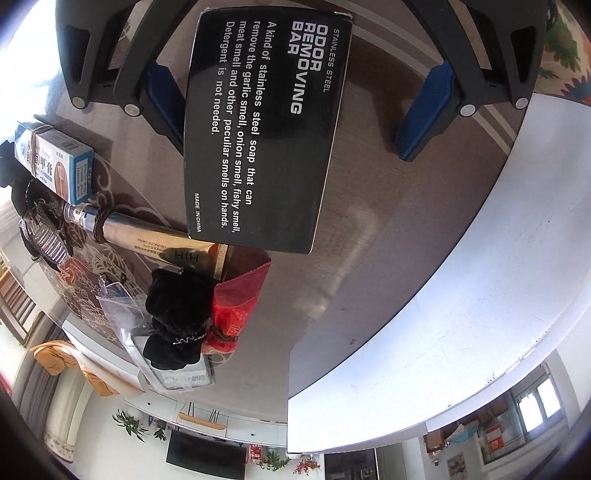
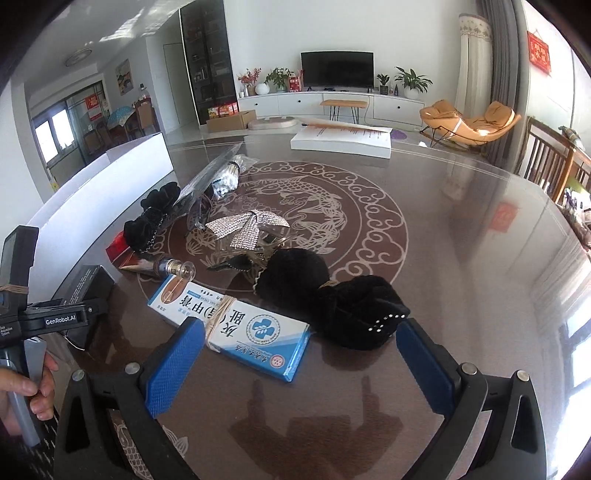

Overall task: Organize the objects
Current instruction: 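Grasp the black odor-removing bar box with the left tool while the right tool grasps a black fabric pouch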

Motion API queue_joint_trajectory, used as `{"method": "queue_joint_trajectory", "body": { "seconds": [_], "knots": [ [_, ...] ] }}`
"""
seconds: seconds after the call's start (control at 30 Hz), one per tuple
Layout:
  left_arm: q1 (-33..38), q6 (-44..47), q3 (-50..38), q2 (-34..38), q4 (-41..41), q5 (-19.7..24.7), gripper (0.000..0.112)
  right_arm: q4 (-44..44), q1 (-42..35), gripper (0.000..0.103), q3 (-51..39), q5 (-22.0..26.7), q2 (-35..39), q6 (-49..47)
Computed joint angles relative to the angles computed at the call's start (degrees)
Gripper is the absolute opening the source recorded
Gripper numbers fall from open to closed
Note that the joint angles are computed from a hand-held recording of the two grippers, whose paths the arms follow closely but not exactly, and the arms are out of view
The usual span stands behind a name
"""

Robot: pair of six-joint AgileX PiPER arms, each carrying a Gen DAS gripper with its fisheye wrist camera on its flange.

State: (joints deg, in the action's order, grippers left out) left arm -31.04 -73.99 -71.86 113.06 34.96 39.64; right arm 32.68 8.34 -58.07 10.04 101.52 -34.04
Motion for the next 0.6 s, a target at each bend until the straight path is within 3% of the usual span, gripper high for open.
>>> {"method": "queue_joint_trajectory", "body": {
  "seconds": [0.17,0.27,0.33,0.43,0.47,0.5,0.6],
  "knots": [
    [-0.31,-0.84,1.28,-0.91,0.58,-0.15,0.103,-19.49,-4.29,0.103,-17.59,16.31,7.57,3.52],
    [-0.14,0.12,1.46,-1.20,-0.38,-0.12,0.103,-23.80,-3.30,0.099,-29.74,29.08,14.83,-1.68],
    [-0.01,2.08,0.85,-1.12,-1.71,0.03,0.101,-23.44,-2.55,0.091,-35.98,35.46,19.11,-4.46],
    [-1.90,1.00,1.10,-1.65,1.42,-0.86,0.064,-18.57,-2.83,0.081,-47.90,46.60,26.98,-4.44],
    [-2.48,0.89,1.24,-1.85,2.12,-0.75,0.058,-17.52,-2.96,0.076,-50.48,48.55,28.59,-3.78],
    [-2.70,0.98,1.22,-1.83,2.10,-0.73,0.058,-17.75,-2.73,0.064,-51.78,49.17,29.31,-2.61],
    [-1.21,1.35,3.53,-3.49,0.50,-5.34,0.057,-17.44,-3.25,0.043,-55.19,53.92,32.00,1.11]
  ]
}}
